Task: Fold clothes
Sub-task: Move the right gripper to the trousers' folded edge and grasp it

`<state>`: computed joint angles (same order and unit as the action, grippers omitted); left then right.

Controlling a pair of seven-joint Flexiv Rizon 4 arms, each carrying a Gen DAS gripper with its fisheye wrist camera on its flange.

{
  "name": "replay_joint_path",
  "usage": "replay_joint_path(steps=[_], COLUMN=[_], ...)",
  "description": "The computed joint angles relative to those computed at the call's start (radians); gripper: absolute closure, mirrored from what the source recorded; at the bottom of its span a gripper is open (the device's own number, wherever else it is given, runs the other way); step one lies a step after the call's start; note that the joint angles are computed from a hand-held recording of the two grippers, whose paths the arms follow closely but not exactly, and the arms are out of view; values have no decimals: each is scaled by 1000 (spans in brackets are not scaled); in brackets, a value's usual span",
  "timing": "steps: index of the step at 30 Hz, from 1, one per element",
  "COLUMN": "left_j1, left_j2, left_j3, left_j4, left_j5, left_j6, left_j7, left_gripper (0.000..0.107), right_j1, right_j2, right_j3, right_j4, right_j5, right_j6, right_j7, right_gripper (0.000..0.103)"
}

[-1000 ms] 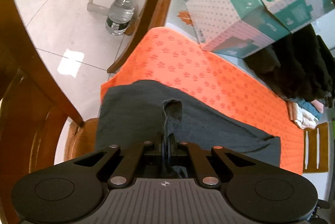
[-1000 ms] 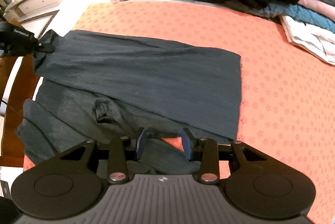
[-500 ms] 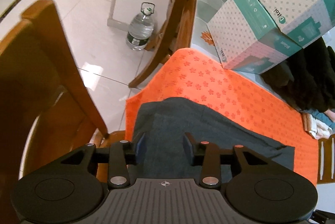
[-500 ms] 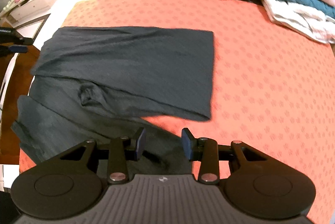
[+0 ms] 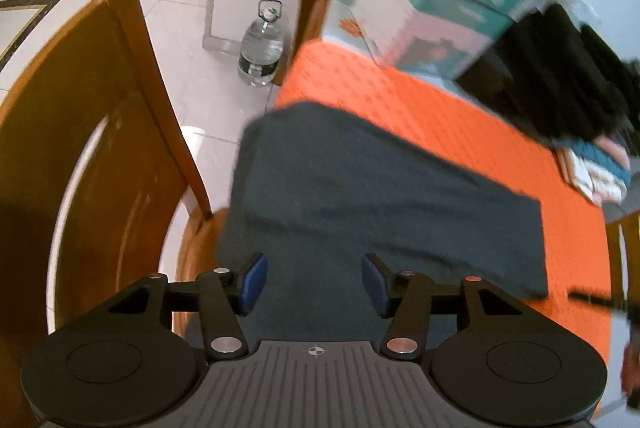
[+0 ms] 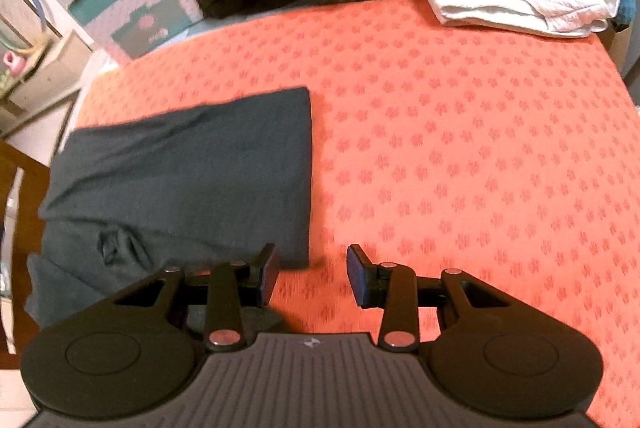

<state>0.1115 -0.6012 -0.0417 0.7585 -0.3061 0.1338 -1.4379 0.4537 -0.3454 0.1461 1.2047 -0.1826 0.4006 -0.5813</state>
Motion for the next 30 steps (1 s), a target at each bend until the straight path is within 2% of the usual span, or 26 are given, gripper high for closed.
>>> replay_joint_path(steps=[4,8,9,10,12,17,21,26,30], left_j1=[-39,-87,-100,-113,-137,-188,-215,-236,-244], left_j2=[155,263,284,305,342,397,424,446,452], left_j3=[13,22,23,24,23,18,10,1,-2], left_j4=[239,413,448,483,545,631,664,691,702], left_j5=[10,8,10,11,16,43,64,71,69], left_j6=[83,137,148,159,178,212,233,261,273], left_j7=[22,-19,-34,-49,-84,-191,-246,-274,-293], left_gripper=[50,50,50,50,50,50,50,49,49], right_j1=[-48,-68,-71,-76,-87,-84,-72,-60,-65], right_j2=[-11,-23,-27,-32,-48,-145,-219,-200,-161], right_j3=[34,67,72,78,90,101,96,60,51], right_j4=[-19,-47,-55,-63,-88,-246,-386,-388,-344], right_j5=[108,205,228,258,317,388,387,335,328], right_j6=[38,9,0,-4,-22,-145,-327,-437,-407], right_j7=[-152,-341,-377,-412,-484,-644,-779,-882,-913], right_gripper=[60,61,64,75,88,89,89,89,89])
